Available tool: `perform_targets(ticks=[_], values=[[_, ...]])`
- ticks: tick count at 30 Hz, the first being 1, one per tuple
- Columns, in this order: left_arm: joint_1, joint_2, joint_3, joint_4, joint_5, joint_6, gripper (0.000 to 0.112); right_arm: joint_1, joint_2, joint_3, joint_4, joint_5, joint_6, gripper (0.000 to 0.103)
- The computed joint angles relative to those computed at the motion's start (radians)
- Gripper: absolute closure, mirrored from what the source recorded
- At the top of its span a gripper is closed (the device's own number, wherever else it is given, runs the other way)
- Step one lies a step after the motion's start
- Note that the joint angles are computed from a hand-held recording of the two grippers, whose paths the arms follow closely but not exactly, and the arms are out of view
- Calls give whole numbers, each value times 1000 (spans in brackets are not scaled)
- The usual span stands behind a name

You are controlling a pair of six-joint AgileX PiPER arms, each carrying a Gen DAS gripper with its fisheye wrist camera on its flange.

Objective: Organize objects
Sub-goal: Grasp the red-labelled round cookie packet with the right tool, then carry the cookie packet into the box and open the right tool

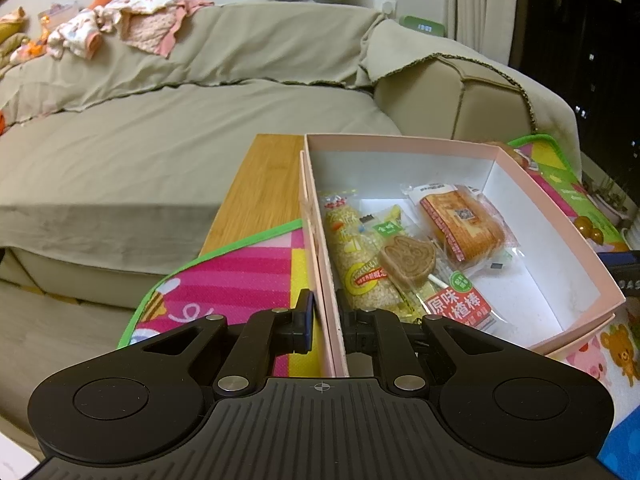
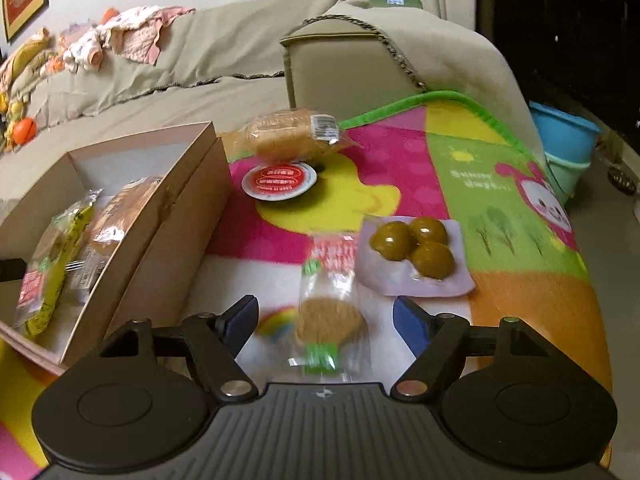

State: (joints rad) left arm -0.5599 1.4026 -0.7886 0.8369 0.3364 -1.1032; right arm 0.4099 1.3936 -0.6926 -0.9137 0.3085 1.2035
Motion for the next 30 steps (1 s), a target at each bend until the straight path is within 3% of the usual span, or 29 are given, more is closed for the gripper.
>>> perform_targets(ticks=[2,4,7,13,19,23,26,30], values=[[2,-1,1,0,-4,0,99,35,16,-20,-17,38,0,46],[2,-1,1,1,-3,0,99,52,-6,-26,76,56,-97,68],[4,-1,0,-3,-8,11,99,80,-54,-26,237,108,-242,68],[13,-1,1,-18,-21,36,99,239,-235,45,296,304,-235,68],[29,-8,14,-29,-47,46,98,496,-448,17,310,610,-100,68],[36,-9,16,-42,-55,59,98,705,-478,-93,204,776,10,68],[39,-8,17,-42,-59,57,98,760,-454,-166,150,768,14,68],[41,-9,19,-47,-64,64,98,696,-356,-221,118,627,-16,67]])
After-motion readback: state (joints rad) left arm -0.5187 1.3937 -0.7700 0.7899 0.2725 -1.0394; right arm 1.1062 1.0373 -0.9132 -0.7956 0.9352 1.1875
